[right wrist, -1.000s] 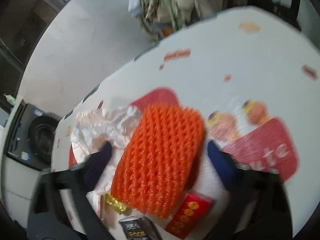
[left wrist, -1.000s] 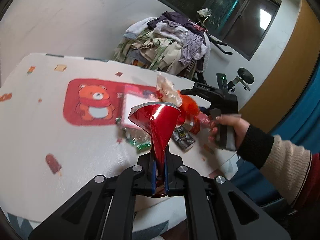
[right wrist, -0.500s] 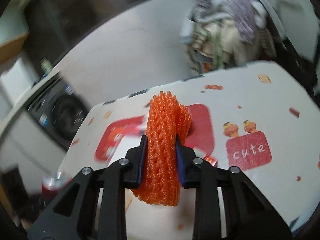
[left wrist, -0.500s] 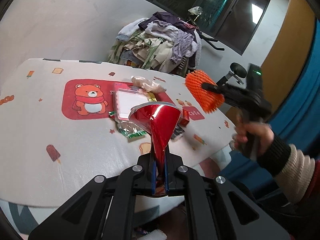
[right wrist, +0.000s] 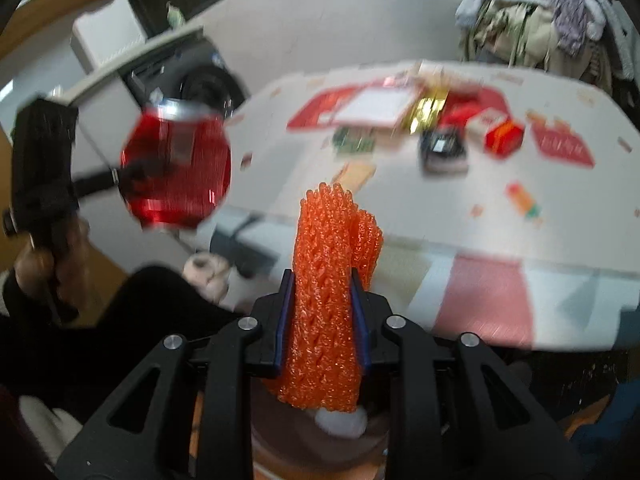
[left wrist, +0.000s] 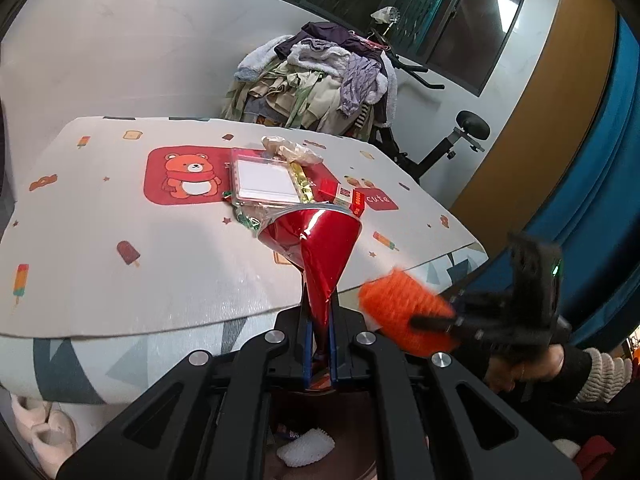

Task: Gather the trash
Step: 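Drop the orange foam net into the bin with the right gripper while the left gripper carries the red cup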

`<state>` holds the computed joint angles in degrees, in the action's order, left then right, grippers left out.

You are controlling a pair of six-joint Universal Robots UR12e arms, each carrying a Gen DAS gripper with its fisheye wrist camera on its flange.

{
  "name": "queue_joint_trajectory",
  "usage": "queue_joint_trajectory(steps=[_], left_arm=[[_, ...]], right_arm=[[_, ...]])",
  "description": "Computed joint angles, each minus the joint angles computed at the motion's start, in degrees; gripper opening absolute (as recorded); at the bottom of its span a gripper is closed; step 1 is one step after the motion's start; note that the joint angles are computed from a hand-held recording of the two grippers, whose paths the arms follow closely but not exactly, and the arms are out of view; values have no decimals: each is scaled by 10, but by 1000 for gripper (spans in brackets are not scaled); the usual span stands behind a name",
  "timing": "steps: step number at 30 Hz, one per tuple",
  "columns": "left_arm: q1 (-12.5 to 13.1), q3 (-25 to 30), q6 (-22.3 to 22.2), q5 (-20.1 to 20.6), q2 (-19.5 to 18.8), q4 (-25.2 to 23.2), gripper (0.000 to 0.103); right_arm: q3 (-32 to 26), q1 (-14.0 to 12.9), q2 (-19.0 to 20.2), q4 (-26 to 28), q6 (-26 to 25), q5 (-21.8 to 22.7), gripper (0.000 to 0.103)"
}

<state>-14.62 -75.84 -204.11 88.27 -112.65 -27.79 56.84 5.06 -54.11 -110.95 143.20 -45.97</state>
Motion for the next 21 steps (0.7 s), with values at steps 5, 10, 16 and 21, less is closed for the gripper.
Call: queue_joint_trajectory(steps=[5,10,16,21], left_arm=[[-5,-10,-2,5,7,5,6],[-6,-18,-6,5,11,9,6],[-5,-23,-7,0,10,9,6],[-5,-24,-5,-13,8,3,6]], right_arm=[[11,8,-5,34,-29,-26,30],[7,13,-2,49,-39,-42,40],[2,18,3,55,-38,-59,69],[1,14,6,27,-17,-56,84]])
